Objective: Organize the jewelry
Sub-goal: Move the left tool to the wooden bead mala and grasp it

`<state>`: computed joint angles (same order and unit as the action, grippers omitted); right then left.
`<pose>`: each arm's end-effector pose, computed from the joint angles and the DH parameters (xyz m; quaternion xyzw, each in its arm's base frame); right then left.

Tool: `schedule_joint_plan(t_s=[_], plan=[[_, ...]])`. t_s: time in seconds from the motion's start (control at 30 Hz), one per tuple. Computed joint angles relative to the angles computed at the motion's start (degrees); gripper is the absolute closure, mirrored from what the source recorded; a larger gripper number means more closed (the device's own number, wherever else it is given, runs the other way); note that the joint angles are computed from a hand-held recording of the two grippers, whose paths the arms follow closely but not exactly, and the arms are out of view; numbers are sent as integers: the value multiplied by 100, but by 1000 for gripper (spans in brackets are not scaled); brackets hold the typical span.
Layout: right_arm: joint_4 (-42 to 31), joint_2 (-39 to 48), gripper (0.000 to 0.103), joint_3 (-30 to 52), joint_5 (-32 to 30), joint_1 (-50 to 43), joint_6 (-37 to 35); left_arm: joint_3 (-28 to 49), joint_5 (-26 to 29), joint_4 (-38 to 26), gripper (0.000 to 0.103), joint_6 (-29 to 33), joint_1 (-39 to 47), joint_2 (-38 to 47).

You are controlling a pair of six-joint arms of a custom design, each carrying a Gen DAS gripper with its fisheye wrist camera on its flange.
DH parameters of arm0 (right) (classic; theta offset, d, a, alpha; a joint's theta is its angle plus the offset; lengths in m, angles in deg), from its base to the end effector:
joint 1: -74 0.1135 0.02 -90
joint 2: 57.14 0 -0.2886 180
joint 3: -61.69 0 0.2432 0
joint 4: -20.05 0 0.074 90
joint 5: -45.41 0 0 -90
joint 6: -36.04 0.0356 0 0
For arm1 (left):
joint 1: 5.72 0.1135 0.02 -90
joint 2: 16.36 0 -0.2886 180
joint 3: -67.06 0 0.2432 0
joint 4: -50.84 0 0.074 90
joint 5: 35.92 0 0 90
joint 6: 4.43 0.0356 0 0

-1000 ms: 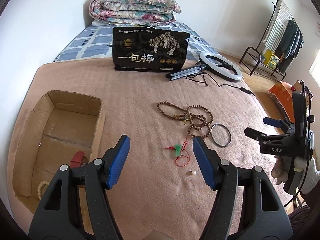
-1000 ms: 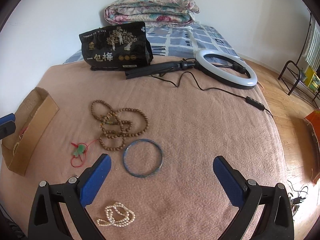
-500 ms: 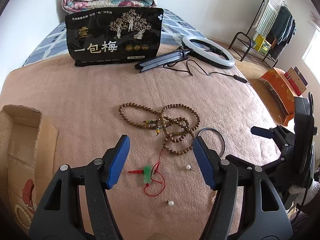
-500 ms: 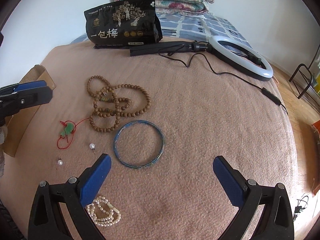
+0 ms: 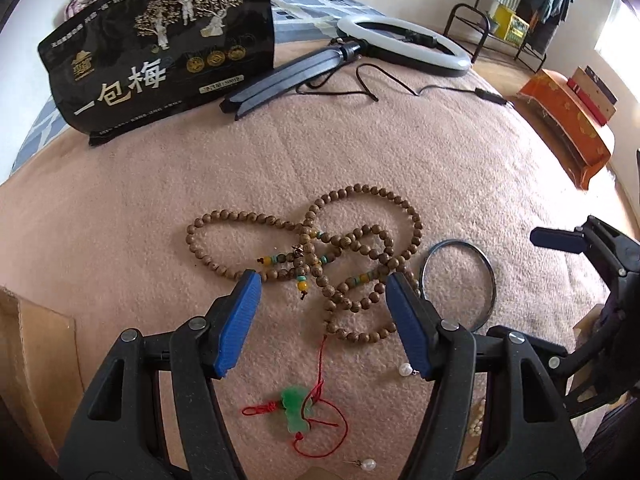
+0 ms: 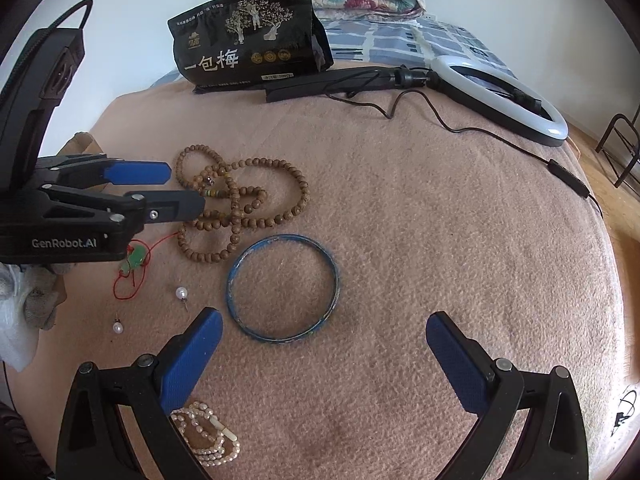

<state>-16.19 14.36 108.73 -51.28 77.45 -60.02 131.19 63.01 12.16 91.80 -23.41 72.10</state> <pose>0.2027 0.0164 0.1911 -0.0948 0.9613 0.0507 0.2537 0.2683 -0.0914 0.2045 0.2187 0.9446 -0.0986 0.2239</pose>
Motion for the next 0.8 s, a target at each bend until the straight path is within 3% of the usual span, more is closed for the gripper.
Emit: schedule_joint_plan(t_s=[0.23, 0.6, 0.73, 0.8], plan=[[76, 5, 0, -24, -77, 7, -78, -129, -368, 123, 36, 546, -217, 121], [318, 484, 0, 14, -67, 126, -210, 82, -400, 503, 37, 521, -168, 662], [463, 642, 0, 25, 11, 219, -203, 160, -249, 481, 66, 448, -102, 723], [527, 715, 0, 43, 58, 289, -166, 172, -201, 504, 75, 412, -80, 735]])
